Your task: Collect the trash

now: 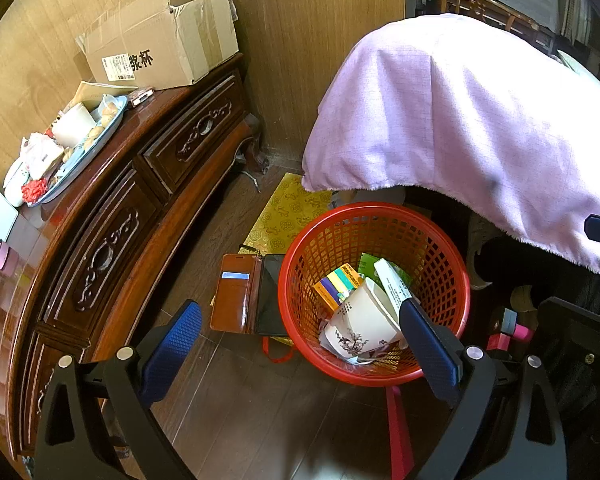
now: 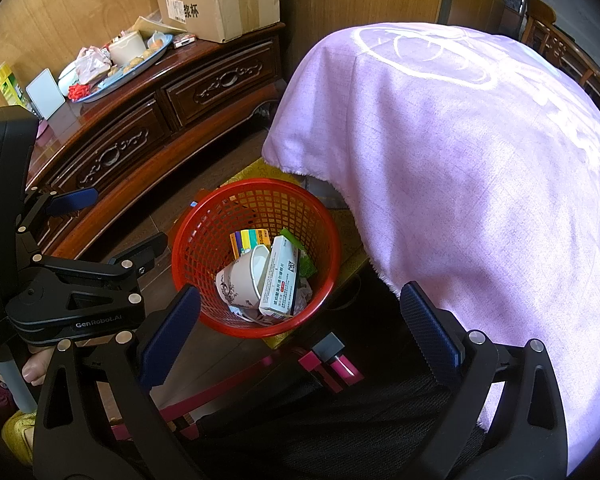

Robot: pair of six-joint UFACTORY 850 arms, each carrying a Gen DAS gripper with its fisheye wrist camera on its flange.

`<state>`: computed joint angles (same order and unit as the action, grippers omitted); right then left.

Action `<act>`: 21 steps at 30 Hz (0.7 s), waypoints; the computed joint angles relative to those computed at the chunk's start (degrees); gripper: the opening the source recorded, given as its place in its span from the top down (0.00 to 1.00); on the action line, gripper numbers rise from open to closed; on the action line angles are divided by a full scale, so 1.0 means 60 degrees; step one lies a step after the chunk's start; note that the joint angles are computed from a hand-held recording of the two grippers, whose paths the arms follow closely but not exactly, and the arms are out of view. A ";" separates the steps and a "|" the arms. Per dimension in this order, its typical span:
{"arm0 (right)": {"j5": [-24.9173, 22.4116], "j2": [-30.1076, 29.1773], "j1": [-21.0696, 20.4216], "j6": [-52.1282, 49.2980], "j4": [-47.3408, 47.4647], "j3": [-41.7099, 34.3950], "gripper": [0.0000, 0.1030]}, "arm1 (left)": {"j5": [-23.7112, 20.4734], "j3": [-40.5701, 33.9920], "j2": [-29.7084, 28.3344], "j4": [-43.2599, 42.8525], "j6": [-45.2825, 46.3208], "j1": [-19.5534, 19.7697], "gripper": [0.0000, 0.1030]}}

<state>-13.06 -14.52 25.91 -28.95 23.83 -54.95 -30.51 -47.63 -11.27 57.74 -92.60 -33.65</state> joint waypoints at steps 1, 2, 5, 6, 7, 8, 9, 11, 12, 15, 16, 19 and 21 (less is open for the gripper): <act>-0.0002 0.0000 -0.0002 -0.0005 0.0003 0.0001 0.07 | 0.0001 0.0000 -0.0001 -0.0006 0.0003 -0.0007 0.06; -0.0005 0.0002 -0.0004 -0.0003 0.0000 0.0001 0.07 | 0.0001 0.0000 -0.0001 -0.0006 0.0003 -0.0007 0.06; 0.0003 -0.0001 0.0001 0.0000 0.0000 0.0000 0.07 | 0.0007 -0.0002 0.0000 -0.0015 0.0003 0.0005 0.06; -0.0001 0.0000 -0.0001 -0.0002 0.0001 -0.0001 0.07 | 0.0007 -0.0002 0.0000 -0.0015 0.0003 0.0005 0.06; -0.0003 0.0003 -0.0003 -0.0008 0.0006 0.0000 0.07 | 0.0012 -0.0002 0.0001 -0.0013 0.0007 0.0009 0.06; -0.0003 0.0003 -0.0003 -0.0008 0.0006 0.0000 0.07 | 0.0002 -0.0006 -0.0001 -0.0026 0.0003 -0.0005 0.06; -0.0004 -0.0001 -0.0001 -0.0007 0.0005 -0.0002 0.07 | 0.0008 -0.0005 -0.0001 -0.0018 0.0016 0.0012 0.06; -0.0011 0.0004 -0.0007 -0.0018 0.0017 -0.0001 0.07 | 0.0018 -0.0007 0.0002 -0.0036 0.0040 0.0018 0.06; -0.0002 0.0000 -0.0003 -0.0021 0.0020 0.0000 0.07 | 0.0016 -0.0012 -0.0004 -0.0053 0.0052 0.0013 0.06; -0.0010 -0.0002 -0.0007 -0.0028 0.0022 -0.0002 0.07 | 0.0033 -0.0009 -0.0010 -0.0080 0.0078 0.0022 0.06; -0.0016 0.0000 -0.0010 -0.0034 0.0028 -0.0002 0.07 | 0.0045 0.0001 -0.0009 -0.0079 0.0081 0.0032 0.06; -0.0006 -0.0004 -0.0008 -0.0040 0.0036 -0.0001 0.07 | 0.0044 -0.0001 -0.0009 -0.0104 0.0093 0.0027 0.06; -0.0006 -0.0002 -0.0011 -0.0057 0.0051 0.0001 0.07 | 0.0039 -0.0012 -0.0012 -0.0103 0.0105 0.0036 0.06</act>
<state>-13.10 -14.53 25.85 -29.29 24.14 -54.95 -30.27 -47.70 -11.34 57.12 -91.98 -33.43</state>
